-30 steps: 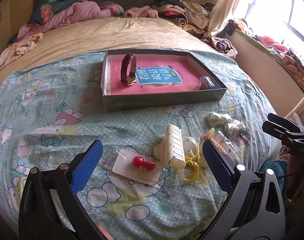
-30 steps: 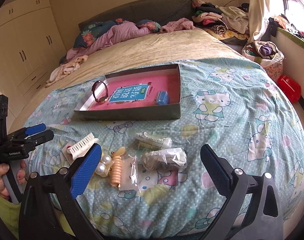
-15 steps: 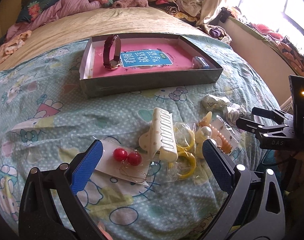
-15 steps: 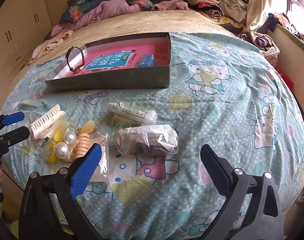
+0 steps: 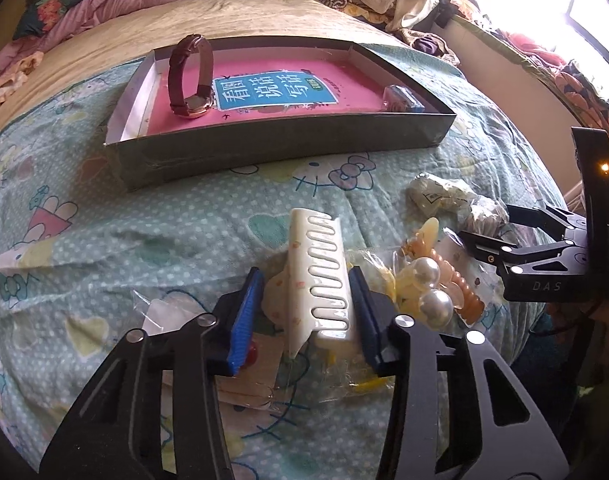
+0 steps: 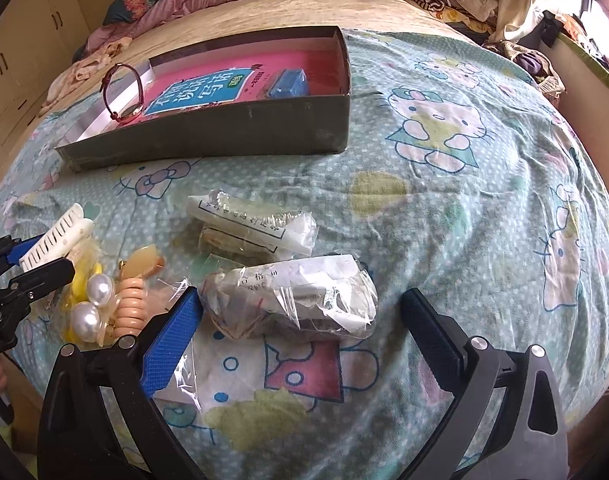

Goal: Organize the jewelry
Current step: 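Grasp the white comb hair clip with the left tool while the right tool grasps the foil package, then carry the hair clip and foil package into the box and open both tools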

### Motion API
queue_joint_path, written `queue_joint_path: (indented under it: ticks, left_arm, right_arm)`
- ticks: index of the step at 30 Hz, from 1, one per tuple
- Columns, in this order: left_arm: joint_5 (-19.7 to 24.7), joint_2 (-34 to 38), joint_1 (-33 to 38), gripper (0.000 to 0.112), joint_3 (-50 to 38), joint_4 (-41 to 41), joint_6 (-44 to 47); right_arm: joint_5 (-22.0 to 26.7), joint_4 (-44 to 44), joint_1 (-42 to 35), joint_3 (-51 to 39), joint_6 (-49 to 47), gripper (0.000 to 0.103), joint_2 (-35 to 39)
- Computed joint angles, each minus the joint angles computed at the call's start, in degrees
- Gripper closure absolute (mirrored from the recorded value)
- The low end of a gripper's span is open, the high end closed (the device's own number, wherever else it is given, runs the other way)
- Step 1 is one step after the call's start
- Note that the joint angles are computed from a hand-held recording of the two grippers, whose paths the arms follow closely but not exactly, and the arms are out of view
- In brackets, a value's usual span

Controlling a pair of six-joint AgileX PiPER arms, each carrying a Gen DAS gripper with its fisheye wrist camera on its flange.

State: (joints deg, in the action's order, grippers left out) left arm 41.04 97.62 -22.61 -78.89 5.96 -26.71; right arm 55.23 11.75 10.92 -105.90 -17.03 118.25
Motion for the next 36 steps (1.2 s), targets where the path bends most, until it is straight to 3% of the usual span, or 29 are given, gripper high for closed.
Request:
queue_joint_path:
  ticks: [1, 3, 7, 15, 20, 28, 36]
  left_arm:
    - [-0.4, -0.1, 0.4, 0.079, 0.1, -0.7, 0.6]
    - [-1.5, -0.6, 1.1, 0.093, 0.7, -2.9, 2.3]
    - [-2.3, -2.0, 1.3, 0.093, 1.6, -2.7, 1.4]
    - [-3.6, -6.6, 2.2, 0.093, 2.9, -1.8, -0.2]
    - [-3.7, -8.5, 3.3, 0.093, 1.6, -1.3, -0.2]
    - [-3.8, -8.3, 6.6, 0.093, -1.1, -1.8, 0.8]
    - [-4.4, -5.4, 9.5, 0.093, -5.0, -2.4, 1.8]
  right_arm:
    - [-0.2, -0.2, 0.0, 0.1, 0.0, 0.004, 0.0]
    - [-1.1, 0.0, 0.0, 1.1, -0.4, 0.008, -0.5]
    - [-2.9, 3.8, -1.1, 3.6, -3.9, 0.026, -2.2]
    - [-6.2, 15.0, -5.0, 10.3, -13.3, 0.028, -8.1]
    - [-5.3, 19.8, -7.1, 11.5, -16.1, 0.028, -10.6]
    - [-4.6, 21.9, -6.9, 9.7, -16.5, 0.028, -12.3]
    - [-3.7, 19.6, -3.9, 2.8, -13.9, 0.028, -9.6]
